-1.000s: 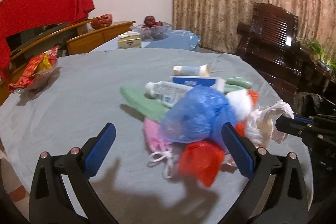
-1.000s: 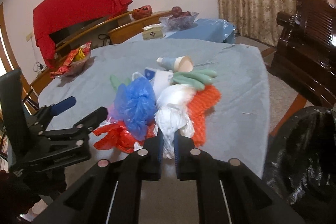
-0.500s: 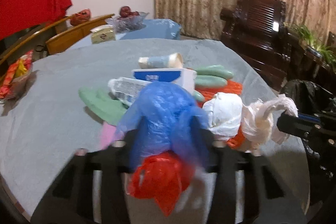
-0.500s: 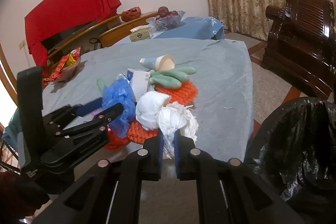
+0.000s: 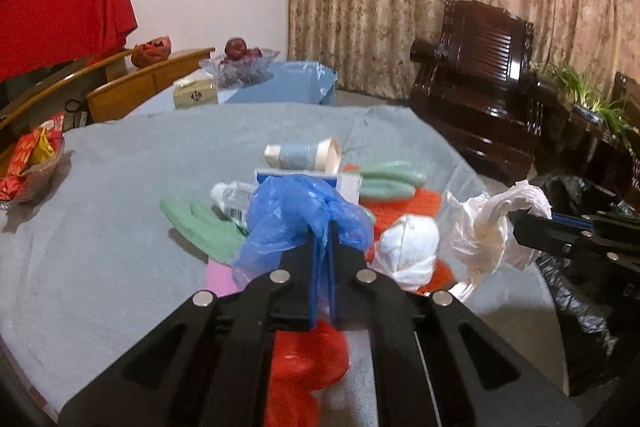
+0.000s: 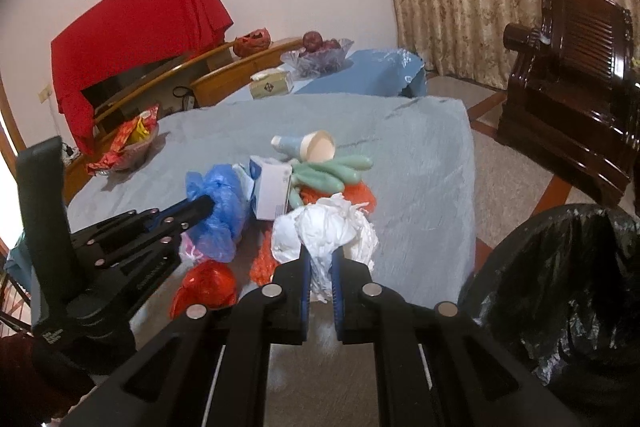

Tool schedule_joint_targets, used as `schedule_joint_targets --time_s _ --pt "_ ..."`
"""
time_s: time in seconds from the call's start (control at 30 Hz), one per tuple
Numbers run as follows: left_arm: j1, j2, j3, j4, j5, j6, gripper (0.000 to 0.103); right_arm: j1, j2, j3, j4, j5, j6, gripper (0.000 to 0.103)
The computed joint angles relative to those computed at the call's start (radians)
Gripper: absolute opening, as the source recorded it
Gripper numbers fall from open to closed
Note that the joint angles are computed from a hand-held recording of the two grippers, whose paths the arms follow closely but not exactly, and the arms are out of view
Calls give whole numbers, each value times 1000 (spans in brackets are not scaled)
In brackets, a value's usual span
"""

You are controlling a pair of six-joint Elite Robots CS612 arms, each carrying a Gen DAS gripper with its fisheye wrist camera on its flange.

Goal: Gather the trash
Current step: 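Carry both items to the black bin and open both tools to drop them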

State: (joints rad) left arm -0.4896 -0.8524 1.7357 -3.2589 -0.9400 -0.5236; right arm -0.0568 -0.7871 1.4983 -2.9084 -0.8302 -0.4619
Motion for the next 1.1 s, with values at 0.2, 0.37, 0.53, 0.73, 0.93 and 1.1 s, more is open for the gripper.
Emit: schedule_joint_targets --time_s 0.2,0.37,0.53,0.73,0.93,1.1 --pt "-18 -22 5 -71 21 39 3 -19 -19 15 -56 27 33 9" --pt "-37 -26 -12 -136 16 90 3 -42 -35 31 -108 34 76 9" --pt "-58 -16 -46 -160 -24 143 3 -69 -48 48 -171 15 118 9" --pt "-71 19 -113 -134 -136 166 3 -113 -58 66 -223 -48 165 9" --pt "-87 72 -197 -104 -251 198 3 -148 -56 71 -248 -126 207 9" --pt "-96 123 -275 -59 -329 221 4 -176 -48 76 -256 -190 233 11"
